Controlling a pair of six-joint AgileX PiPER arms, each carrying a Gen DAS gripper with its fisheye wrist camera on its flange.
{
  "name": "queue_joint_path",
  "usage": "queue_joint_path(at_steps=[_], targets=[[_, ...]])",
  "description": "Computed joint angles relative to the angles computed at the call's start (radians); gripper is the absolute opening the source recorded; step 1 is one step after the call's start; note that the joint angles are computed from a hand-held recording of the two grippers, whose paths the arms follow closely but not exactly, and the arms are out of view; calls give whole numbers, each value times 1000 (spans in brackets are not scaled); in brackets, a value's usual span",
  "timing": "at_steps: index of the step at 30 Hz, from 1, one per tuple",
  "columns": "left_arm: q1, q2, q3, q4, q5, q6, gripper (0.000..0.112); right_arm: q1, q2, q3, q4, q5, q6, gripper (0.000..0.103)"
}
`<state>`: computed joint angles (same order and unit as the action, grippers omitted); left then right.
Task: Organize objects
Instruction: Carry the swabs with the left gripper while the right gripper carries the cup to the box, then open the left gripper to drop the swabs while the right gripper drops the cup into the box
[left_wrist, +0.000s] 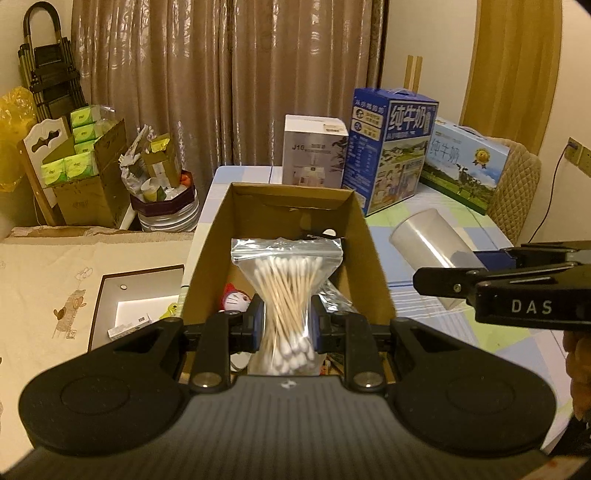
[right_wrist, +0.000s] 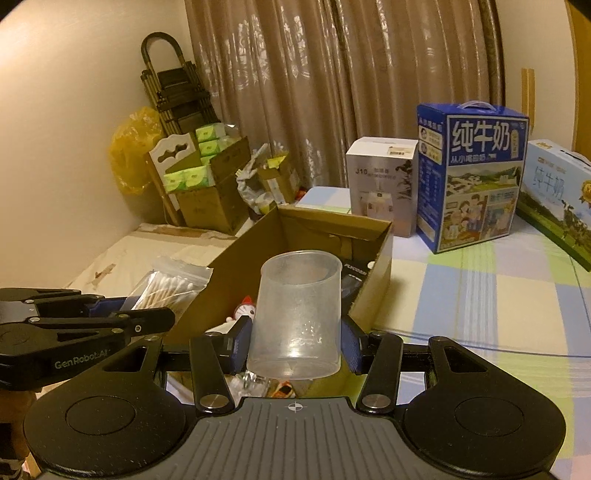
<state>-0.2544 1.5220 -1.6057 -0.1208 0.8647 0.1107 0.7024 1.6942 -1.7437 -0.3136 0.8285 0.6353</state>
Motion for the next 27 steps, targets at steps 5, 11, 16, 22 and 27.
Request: queue_joint_path(at_steps=[5, 11, 16, 22, 27], targets=[[30, 61, -49, -30, 0, 47, 20, -21, 48, -48, 20, 5, -9, 47], [36, 145, -116, -43, 12, 74, 50, -44, 90, -84, 45, 6, -5, 48], [54, 145, -93, -50, -12, 60, 57, -48, 102, -80, 61, 1, -9, 48], [68, 113, -47, -43, -19, 68, 57, -39, 105, -69, 76, -9, -4, 48], [76, 92, -23, -44, -20, 65, 57, -30, 109, -81, 77, -8, 1, 48]])
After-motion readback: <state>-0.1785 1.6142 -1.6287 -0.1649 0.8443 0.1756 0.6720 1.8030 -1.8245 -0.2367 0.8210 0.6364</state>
